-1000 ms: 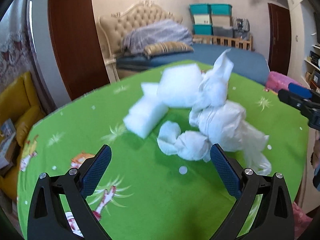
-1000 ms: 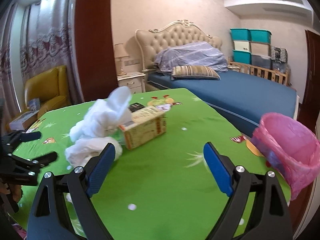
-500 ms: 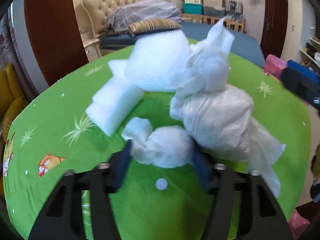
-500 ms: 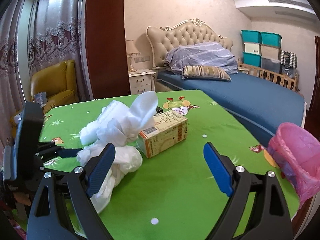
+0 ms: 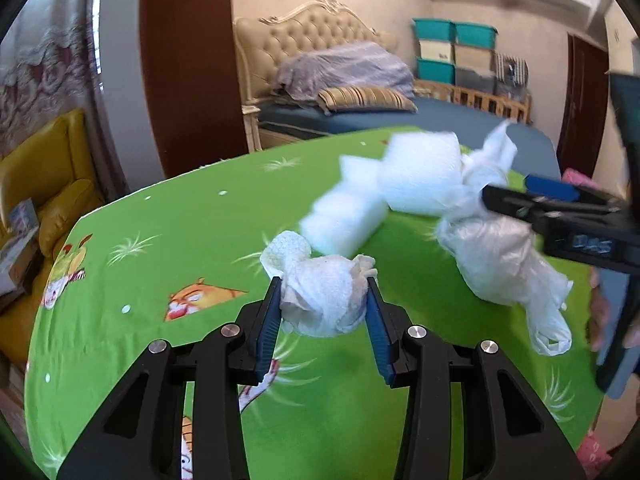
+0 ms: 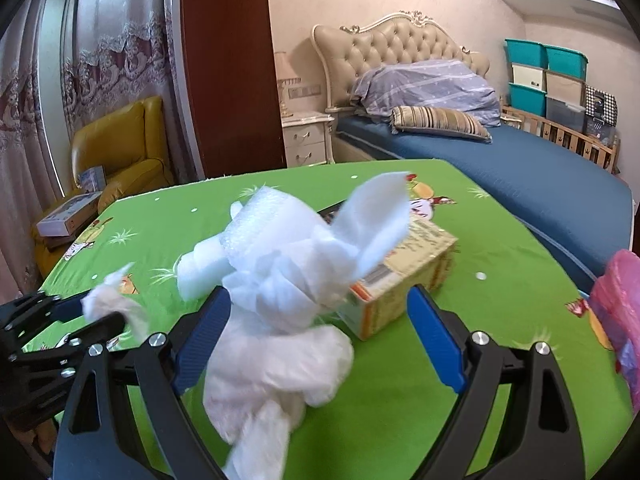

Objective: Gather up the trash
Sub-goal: 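Grasp a white tissue bundle with the left gripper while the right grasps another tissue bundle, then carry both tissue bundles over the pink wastebasket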

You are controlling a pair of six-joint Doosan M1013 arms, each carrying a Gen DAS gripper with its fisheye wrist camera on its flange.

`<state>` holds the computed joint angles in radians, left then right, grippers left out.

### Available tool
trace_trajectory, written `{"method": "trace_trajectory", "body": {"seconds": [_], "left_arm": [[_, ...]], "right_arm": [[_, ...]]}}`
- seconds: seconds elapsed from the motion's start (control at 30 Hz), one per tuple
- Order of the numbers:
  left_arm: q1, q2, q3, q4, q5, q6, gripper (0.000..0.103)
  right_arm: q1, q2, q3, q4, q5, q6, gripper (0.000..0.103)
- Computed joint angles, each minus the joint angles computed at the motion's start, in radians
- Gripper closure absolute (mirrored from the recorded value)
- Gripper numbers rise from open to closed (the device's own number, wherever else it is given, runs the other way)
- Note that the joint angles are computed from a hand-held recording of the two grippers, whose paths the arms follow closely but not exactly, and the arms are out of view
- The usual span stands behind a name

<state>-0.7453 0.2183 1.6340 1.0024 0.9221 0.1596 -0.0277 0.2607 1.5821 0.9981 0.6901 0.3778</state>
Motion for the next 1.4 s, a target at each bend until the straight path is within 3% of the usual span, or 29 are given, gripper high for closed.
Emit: {"method": "trace_trajectory", "body": {"seconds": [0.07,0.13,0.17,0.27,0.77,1.4], "left_arm": [[-0.005,-0.009,0.014,0.030,0.004,-0.040,0.063],[-0.012,-0.018,0.028,0.066,0.002,-0.083,0.063],[-0.013,-0.022,0.035,0.081,0.005,-0.096,0.063],[-0.014,-0.026,0.039,0.103,0.006,-0.112,0.063],[-0.029,-0.032,0.048,0.186,0.029,-0.184,0.063],[-0.072,-0.023,0.022,0.335,0.022,-0.239,0.062]], "right_arm": [[0.017,0.007,-0.009,-0.040,-0.017,0.040,0.017],[0.028,0.013,-0.017,-0.074,-0.023,0.073,0.037],[0.032,0.015,-0.017,-0.087,-0.026,0.081,0.058],[0.036,0.005,0.002,-0.081,-0.052,0.070,0.066],[-0.031,-0.101,0.112,0.228,-0.020,-0.281,0.068],[-0.087,-0.157,0.178,0.351,-0.014,-0.462,0.068]]}}
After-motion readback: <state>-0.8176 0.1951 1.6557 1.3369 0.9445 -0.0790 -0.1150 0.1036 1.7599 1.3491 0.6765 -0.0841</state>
